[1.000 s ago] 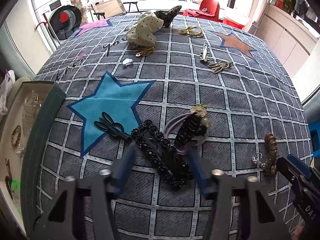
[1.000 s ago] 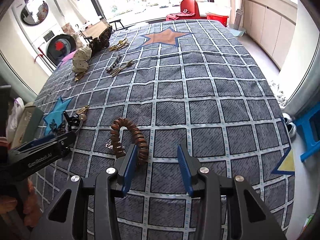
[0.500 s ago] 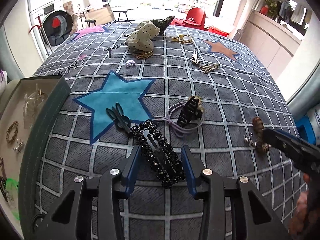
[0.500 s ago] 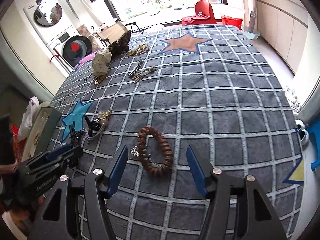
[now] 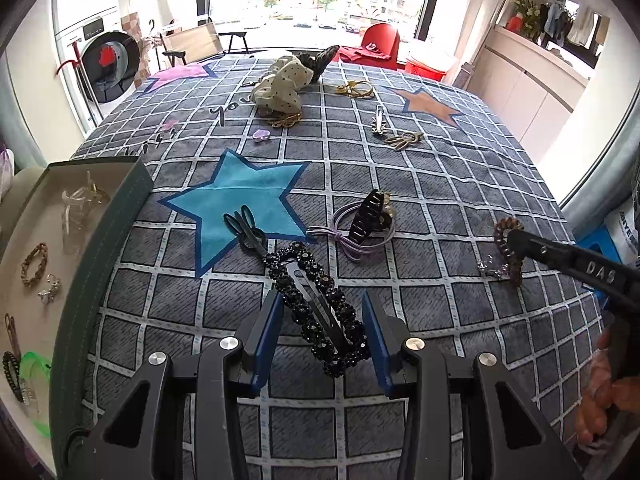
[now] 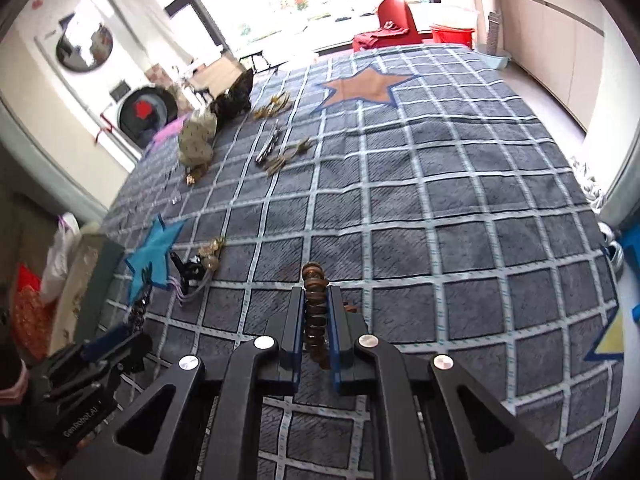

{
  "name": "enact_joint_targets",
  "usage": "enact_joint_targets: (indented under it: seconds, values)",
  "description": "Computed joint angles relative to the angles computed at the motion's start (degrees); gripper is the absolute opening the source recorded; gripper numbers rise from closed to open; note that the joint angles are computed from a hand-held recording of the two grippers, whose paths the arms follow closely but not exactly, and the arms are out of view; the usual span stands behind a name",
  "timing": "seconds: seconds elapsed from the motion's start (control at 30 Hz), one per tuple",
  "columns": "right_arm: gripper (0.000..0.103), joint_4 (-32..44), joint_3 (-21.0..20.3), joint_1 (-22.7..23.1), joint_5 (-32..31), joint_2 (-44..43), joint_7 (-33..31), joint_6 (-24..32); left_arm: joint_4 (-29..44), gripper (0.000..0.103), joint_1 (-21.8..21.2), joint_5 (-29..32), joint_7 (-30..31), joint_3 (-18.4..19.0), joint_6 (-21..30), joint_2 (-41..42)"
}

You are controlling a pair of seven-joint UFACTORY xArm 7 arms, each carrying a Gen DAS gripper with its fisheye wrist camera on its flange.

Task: Organize jewelry
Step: 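Carry the black beaded clip and wooden bead bracelet over the tray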

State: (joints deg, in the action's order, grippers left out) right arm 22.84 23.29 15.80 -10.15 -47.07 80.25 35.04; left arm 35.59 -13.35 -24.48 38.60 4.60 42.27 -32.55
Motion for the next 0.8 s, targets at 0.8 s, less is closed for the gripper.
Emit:
enact_joint_targets:
  seconds: [0.8]
  values:
    - [0.012, 0.3, 3.1, 5.4, 5.6, -10.5, 5.2, 1.5, -2.8, 0.043, 4.5, 0.9, 6.8, 6.4, 10.6, -12.8]
